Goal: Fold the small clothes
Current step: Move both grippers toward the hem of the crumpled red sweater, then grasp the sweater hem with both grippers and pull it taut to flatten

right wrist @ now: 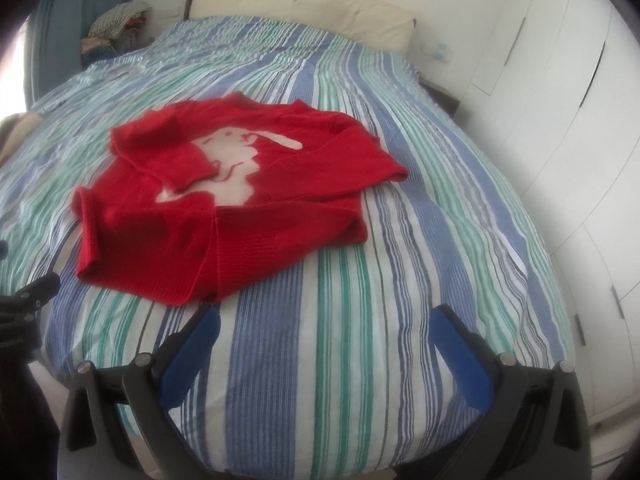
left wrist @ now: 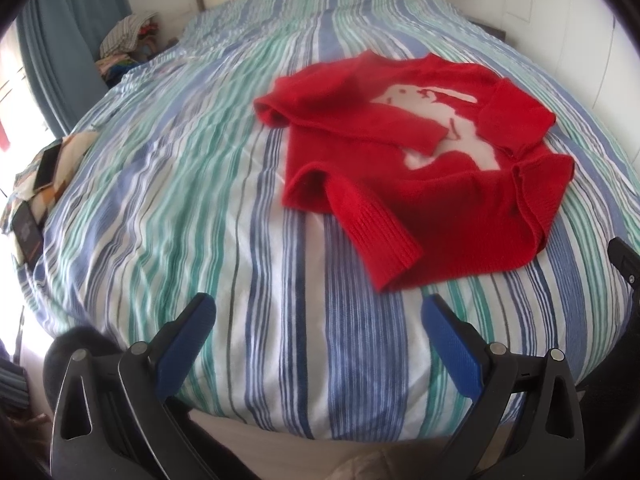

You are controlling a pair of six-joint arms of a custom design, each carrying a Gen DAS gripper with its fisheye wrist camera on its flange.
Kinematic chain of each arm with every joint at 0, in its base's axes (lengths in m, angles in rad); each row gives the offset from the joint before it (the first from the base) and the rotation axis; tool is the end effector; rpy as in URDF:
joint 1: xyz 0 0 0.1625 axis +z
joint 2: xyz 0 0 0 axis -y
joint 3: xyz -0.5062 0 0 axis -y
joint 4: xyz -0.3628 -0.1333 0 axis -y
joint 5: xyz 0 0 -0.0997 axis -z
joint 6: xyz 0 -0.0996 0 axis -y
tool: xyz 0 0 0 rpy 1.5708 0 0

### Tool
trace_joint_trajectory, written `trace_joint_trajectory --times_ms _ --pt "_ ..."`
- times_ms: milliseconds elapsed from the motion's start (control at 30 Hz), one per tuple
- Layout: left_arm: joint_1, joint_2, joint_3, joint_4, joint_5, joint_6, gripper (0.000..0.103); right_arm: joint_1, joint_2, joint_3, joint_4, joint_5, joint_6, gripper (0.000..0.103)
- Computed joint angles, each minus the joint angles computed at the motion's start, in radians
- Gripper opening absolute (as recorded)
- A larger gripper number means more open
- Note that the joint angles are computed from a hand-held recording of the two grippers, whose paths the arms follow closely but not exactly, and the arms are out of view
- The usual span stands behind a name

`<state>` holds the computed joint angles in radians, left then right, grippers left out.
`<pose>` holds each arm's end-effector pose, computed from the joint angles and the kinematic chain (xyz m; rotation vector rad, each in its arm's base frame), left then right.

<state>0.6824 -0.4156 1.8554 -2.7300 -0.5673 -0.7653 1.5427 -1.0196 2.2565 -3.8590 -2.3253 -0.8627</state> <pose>-0.3220 -0.5417 -0.0719 0.3031 2.1687 -0.6725 0.0511 -0.4981 0.3015 0.3815 -1.9689 0.6896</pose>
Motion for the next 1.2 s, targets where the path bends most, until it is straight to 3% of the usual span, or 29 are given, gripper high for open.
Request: trace_joint_trajectory --times_ms 933,1067,1200 --pt "0.014 -0.002 0.005 0.016 -0.024 0.000 0.102 -0.003 0.016 0.003 -0.009 -0.022 -0.004 0.103" --pt "0.062 -0.047 0.054 -0.123 -0.110 0.018 0.102 -0.021 -0.022 -0.009 0.057 0.011 0.022 0.103" --pt "0.085 -0.038 0.057 -0.262 -0.190 0.122 0.102 -0.044 -0.065 -0.036 0.145 0.114 0.017 0.103"
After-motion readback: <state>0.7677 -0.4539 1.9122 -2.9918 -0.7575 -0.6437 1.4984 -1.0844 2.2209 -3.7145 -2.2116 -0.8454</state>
